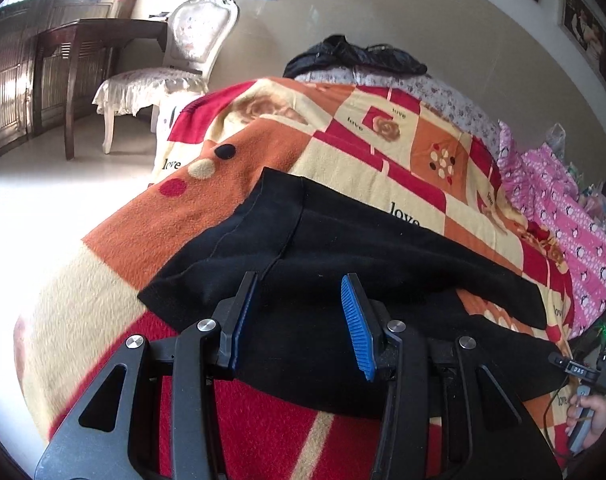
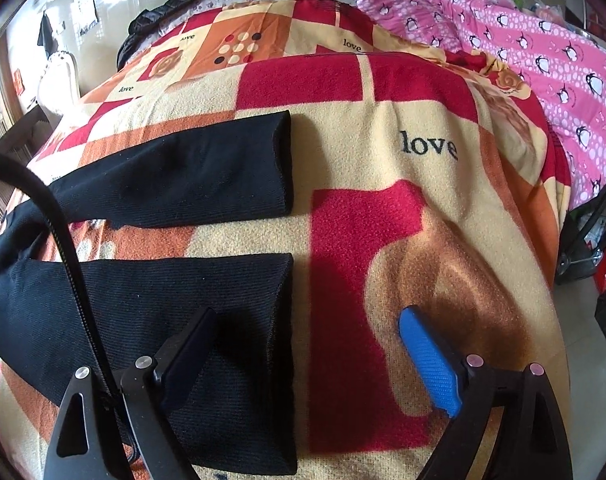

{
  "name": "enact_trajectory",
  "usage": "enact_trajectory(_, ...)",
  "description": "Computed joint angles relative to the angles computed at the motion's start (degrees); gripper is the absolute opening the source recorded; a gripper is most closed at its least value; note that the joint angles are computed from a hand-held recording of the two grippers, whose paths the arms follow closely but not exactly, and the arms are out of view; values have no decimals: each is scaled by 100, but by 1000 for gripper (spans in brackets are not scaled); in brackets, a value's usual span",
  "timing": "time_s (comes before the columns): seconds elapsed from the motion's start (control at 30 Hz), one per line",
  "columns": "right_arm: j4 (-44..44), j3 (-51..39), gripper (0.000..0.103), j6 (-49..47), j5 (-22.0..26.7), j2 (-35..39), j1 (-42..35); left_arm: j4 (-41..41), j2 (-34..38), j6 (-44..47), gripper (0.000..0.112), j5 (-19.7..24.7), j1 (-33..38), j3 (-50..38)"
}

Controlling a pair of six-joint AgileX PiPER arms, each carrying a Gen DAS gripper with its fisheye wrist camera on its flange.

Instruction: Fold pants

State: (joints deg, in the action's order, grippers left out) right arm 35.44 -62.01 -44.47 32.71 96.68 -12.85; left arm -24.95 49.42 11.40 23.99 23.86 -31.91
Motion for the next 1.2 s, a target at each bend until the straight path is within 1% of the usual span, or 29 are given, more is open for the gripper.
enact_trajectory(0.07, -16, 3, 91, 14, -14, -4, 10, 610, 479, -583, 41, 178, 18, -579)
enact_trajectory(0.1, -2, 9, 91, 9, -13, -8, 12, 732, 755, -729, 41, 322, 66, -920)
enact_trajectory(0.17, 10, 22, 91, 14, -15, -21, 22, 513, 1580, -542, 44, 848, 320, -1866)
enact_trajectory(0.23, 0, 20, 91, 22, -13, -21, 24, 828, 2317, -845, 44, 1240, 425, -2767)
enact_trajectory(0.27, 21, 20, 92, -4, -10, -18, 14, 796, 2754, -792, 50, 1524, 486, -3316)
enact_trajectory(0.3, 29, 18, 92, -6, -5, -18, 13, 651, 3162, -612, 56, 1849, 566, -3826)
enact_trajectory(0.37, 22, 29, 92, 10, -15, -27, 27, 289, 3835, -51, 57, 2414, 695, -4626)
enact_trajectory(0.4, 19, 30, 92, 22, -14, -30, 35, 14, 4191, 445, 57, 2794, 765, -5019)
enact_trajectory(0.43, 19, 36, 92, 21, -19, -31, 33, -31, 4436, 791, 57, 3047, 759, -5273)
enact_trajectory(0.47, 8, 43, 92, 33, -30, -35, 42, 110, 4505, 989, 57, 3072, 685, -5327)
enact_trajectory(0.53, 34, 36, 92, 1, -20, -24, 24, 456, 4312, 1690, 57, 2582, 477, -4943)
enact_trajectory(0.6, 18, 38, 92, 16, -27, -28, 33, 339, 4195, 2310, 57, 2085, 491, -4585)
enact_trajectory(0.63, 11, 36, 92, 17, -29, -25, 32, 74, 4181, 2720, 57, 1967, 559, -4457)
enact_trajectory(0.73, 11, 23, 92, 14, -20, -15, 30, -443, 4416, 3460, 57, 1993, 653, -4566)
enact_trajectory(0.77, -2, 26, 92, 17, -27, -16, 31, -474, 4477, 3622, 57, 1988, 626, -4599)
enact_trajectory(0.8, -20, 26, 92, 29, -32, -17, 36, -369, 4590, 3634, 57, 1982, 574, -4700)
enact_trajectory(1.0, 7, 18, 92, 5, -12, -11, 20, 195, 5351, 3486, 57, 2476, 489, -5527)
enact_trajectory(1.13, 19, 0, 93, -8, 9, -2, 7, 278, 5593, 3532, 57, 2521, 485, -5826)
enact_trajectory(1.2, 6, 3, 93, 0, 2, -2, 11, 411, 5724, 3471, 57, 2433, 468, -5926)
